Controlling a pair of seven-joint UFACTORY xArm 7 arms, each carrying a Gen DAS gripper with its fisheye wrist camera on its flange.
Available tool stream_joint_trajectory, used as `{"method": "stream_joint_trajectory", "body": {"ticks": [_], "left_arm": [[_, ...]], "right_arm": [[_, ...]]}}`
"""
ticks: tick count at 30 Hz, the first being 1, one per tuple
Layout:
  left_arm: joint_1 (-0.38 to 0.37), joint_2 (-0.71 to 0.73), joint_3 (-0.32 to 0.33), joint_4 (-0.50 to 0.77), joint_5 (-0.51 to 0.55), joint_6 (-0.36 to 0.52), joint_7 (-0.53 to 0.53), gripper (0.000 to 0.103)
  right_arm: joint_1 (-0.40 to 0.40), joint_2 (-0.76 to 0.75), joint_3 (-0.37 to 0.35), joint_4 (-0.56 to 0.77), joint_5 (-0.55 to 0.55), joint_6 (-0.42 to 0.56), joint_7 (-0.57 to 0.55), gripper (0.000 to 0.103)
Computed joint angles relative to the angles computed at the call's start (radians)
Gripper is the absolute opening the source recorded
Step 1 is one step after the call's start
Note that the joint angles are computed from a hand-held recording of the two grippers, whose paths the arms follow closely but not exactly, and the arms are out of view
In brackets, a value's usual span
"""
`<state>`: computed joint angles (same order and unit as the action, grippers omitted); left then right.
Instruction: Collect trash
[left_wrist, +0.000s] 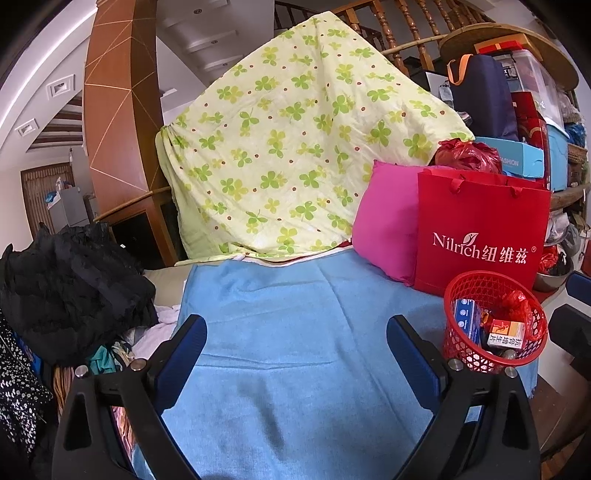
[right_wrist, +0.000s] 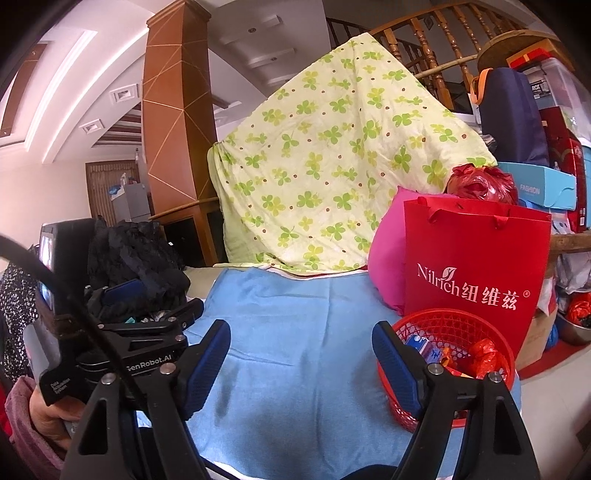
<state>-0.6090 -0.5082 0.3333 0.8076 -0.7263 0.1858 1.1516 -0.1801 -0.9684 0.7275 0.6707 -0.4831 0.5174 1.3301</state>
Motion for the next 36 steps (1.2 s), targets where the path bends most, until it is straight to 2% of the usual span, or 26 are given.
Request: {"method": "stream_joint_trajectory", "body": {"ticks": [17,36], "left_arm": [[0.046,-0.004,-0.029,0.004,0.000,0.035,-0.002,0.098],[0.050,-0.023,-0.039,-0.010,0.030,0.037,-0.029,0.098]], "right_arm": [[-0.012,0.024,-0.002,0.012,-0.015,-0.029,-0.006,0.082],[-0.007,0.019,-0.014,0.002,0.000,-0.025,0.004,0.082]]}}
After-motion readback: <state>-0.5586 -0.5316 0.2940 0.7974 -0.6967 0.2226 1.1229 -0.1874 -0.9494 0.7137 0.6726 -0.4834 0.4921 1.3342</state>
